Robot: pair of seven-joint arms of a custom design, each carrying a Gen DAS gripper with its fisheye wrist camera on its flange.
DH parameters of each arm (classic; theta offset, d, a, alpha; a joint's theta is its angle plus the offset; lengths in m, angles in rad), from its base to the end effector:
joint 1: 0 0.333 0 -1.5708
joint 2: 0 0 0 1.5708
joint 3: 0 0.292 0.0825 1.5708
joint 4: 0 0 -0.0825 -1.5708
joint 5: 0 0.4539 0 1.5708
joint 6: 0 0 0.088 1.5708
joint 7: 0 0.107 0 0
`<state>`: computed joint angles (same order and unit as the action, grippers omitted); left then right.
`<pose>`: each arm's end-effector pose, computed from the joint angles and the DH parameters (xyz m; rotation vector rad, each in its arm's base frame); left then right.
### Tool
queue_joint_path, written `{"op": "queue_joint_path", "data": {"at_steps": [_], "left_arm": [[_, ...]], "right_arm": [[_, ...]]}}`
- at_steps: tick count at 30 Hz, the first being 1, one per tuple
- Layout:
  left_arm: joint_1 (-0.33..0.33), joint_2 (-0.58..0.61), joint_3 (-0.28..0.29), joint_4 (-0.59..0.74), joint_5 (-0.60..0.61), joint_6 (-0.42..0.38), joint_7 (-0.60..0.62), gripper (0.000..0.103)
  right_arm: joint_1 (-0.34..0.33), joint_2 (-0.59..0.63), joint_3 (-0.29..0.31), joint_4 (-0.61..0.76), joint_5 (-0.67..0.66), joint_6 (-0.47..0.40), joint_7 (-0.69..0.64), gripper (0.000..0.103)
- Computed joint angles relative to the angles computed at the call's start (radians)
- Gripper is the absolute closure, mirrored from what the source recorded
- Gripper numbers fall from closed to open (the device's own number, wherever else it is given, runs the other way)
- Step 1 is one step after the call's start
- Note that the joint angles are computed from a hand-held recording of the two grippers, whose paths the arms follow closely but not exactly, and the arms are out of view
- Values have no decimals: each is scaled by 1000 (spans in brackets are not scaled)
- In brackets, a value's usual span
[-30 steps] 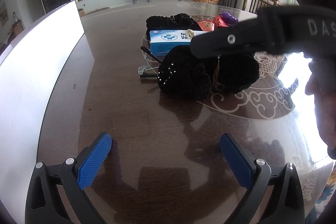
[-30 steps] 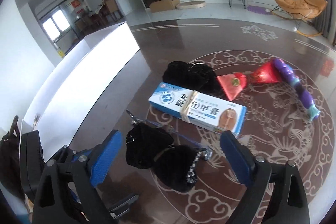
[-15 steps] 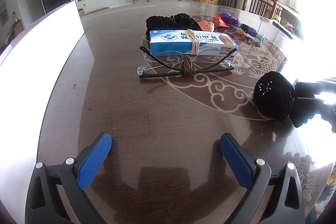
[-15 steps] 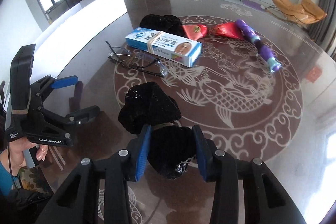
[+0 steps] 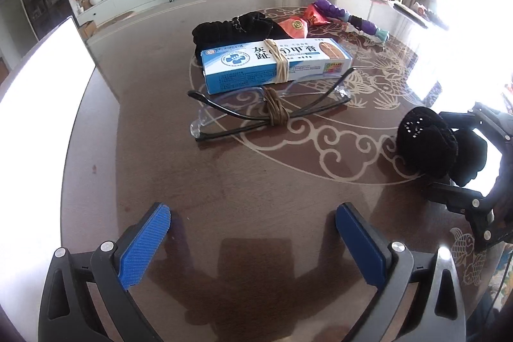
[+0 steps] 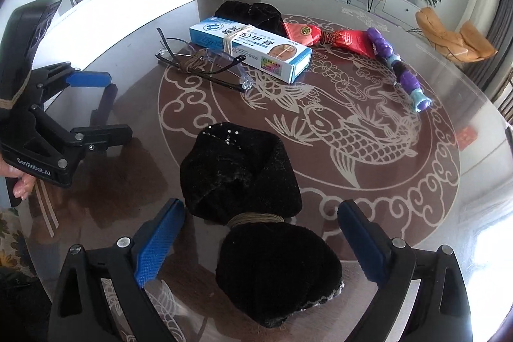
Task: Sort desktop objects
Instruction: 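Grasp the black eyeglasses with the left tool while the right tool holds the hair ties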
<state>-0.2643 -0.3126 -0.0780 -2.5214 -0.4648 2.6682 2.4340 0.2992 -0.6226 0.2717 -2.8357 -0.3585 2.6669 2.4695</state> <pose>0.5011 -0.1634 0.3726 -1.0035 2.6272 -0.6720 0.3709 0.2273 0.3440 -1.8589 1.9664 -0.5730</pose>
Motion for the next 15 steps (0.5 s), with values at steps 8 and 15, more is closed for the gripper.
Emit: {"op": "queue_joint_path", "data": {"at_steps": [8,15], "left_arm": [[-2,173,-42,175,58,56,101,0],[-19,146,-40,176,-210,-73,334,41]], "right_arm": [[-42,-28,61,-32,-77,27,138,0],[-34,-24,50,-27,-88,23,146,0]]}}
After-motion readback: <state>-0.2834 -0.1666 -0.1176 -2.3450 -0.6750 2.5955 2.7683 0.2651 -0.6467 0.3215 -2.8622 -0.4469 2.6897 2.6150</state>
